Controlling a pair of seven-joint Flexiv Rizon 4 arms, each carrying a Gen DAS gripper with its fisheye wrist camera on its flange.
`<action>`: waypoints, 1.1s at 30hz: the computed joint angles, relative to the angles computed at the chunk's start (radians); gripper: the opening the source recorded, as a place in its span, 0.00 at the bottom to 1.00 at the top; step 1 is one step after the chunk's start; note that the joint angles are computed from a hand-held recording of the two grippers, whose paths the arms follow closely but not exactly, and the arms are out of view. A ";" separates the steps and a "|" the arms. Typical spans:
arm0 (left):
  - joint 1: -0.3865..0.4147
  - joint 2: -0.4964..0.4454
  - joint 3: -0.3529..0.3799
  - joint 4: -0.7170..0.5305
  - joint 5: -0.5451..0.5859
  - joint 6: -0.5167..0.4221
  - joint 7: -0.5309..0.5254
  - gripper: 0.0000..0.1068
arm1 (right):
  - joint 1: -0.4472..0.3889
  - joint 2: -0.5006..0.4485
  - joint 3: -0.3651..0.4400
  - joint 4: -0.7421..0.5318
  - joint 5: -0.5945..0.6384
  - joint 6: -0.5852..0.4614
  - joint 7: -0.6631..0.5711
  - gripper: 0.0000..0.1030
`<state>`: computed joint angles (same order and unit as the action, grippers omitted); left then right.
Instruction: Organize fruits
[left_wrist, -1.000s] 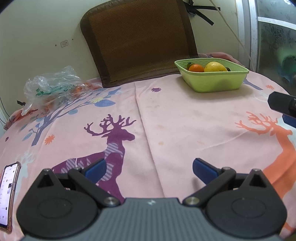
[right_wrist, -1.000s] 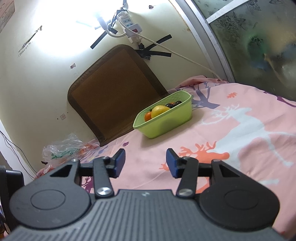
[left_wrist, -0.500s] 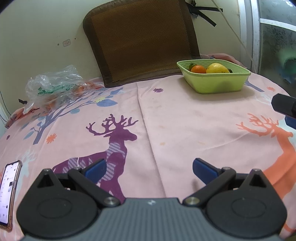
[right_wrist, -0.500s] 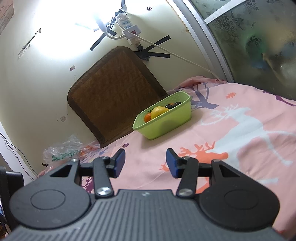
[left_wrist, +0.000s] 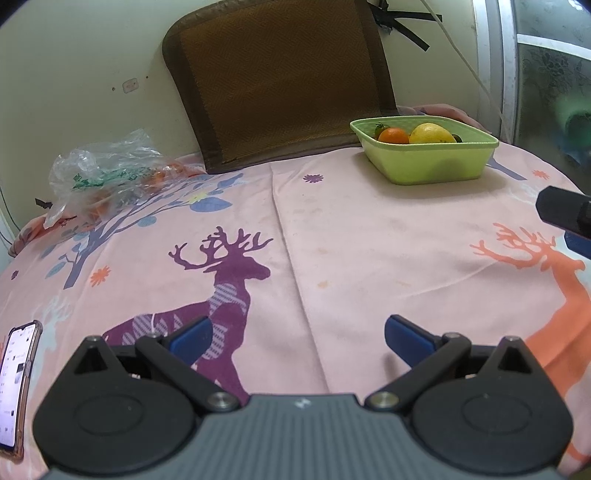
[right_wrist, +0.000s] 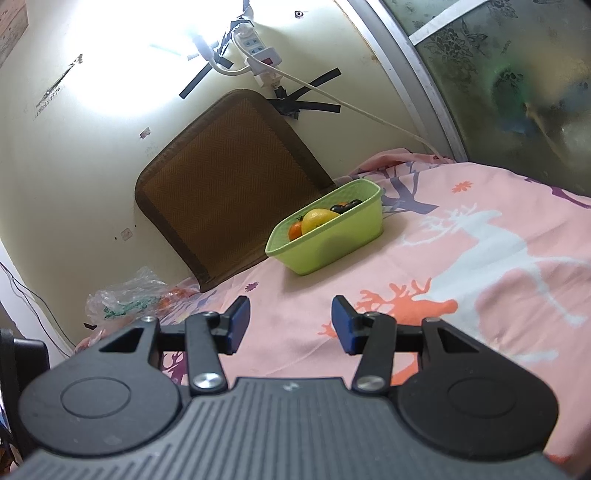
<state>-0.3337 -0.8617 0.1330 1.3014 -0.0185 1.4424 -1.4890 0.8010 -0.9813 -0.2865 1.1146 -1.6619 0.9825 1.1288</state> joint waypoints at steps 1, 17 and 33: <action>0.001 0.000 -0.001 -0.001 0.001 0.000 0.001 0.96 | -0.001 -0.001 0.000 -0.002 0.000 0.002 -0.005 0.51; 0.015 -0.007 -0.024 -0.012 -0.008 -0.007 0.021 0.96 | -0.006 -0.018 -0.012 -0.033 0.005 0.036 -0.051 0.50; 0.018 -0.008 -0.027 -0.008 -0.016 0.000 0.032 0.96 | -0.001 -0.020 -0.016 -0.034 0.013 0.032 -0.061 0.50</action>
<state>-0.3158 -0.8700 0.1057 1.2937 -0.0350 1.4419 -1.4568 0.7996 -1.0010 -0.3022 1.0805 -1.6484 1.0144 1.0673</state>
